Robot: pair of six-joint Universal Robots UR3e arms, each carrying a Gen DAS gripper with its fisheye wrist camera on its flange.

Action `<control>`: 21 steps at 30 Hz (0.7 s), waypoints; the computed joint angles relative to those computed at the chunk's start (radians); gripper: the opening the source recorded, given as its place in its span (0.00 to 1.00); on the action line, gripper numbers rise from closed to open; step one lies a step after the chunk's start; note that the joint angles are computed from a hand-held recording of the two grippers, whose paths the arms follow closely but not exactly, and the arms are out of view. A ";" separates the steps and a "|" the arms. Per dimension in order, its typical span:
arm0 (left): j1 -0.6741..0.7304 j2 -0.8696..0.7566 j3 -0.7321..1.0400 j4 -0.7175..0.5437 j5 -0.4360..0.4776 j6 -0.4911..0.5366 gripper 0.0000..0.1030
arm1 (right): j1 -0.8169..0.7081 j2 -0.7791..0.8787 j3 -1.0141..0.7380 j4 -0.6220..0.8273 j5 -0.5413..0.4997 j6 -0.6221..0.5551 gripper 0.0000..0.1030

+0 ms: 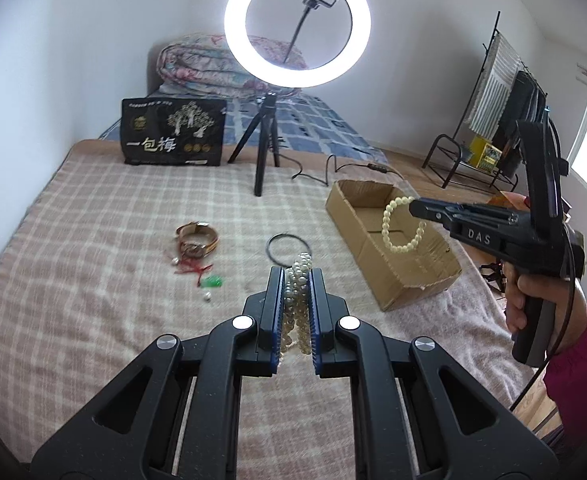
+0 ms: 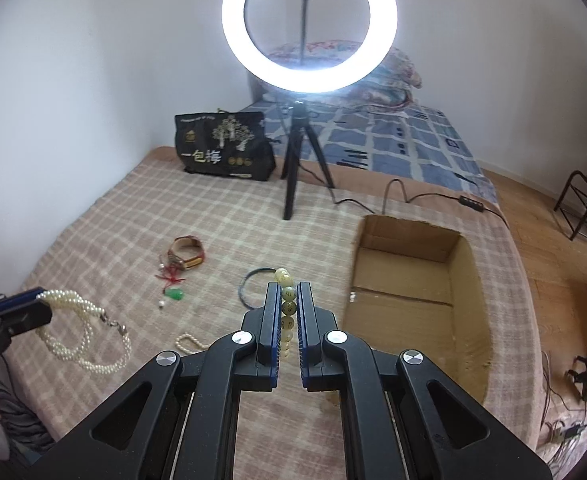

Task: Organize jewelry
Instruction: 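Lift and carry the pearl necklace and bead bracelet with both tools over the cardboard box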

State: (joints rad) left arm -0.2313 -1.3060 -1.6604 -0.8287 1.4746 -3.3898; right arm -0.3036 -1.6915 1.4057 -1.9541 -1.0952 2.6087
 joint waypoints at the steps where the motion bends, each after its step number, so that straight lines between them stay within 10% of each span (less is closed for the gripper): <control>1: -0.008 -0.015 0.016 0.003 0.003 -0.002 0.09 | -0.022 -0.007 0.002 0.007 0.008 -0.007 0.06; 21: -0.214 -0.739 0.925 -0.122 0.034 -0.011 0.09 | -0.289 -0.036 0.066 0.068 0.053 -0.112 0.06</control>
State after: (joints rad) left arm -0.4450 -2.0455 -0.7358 -0.9503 1.5088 -3.4006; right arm -0.5925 -1.7271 1.4714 -1.8858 -1.0426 2.4963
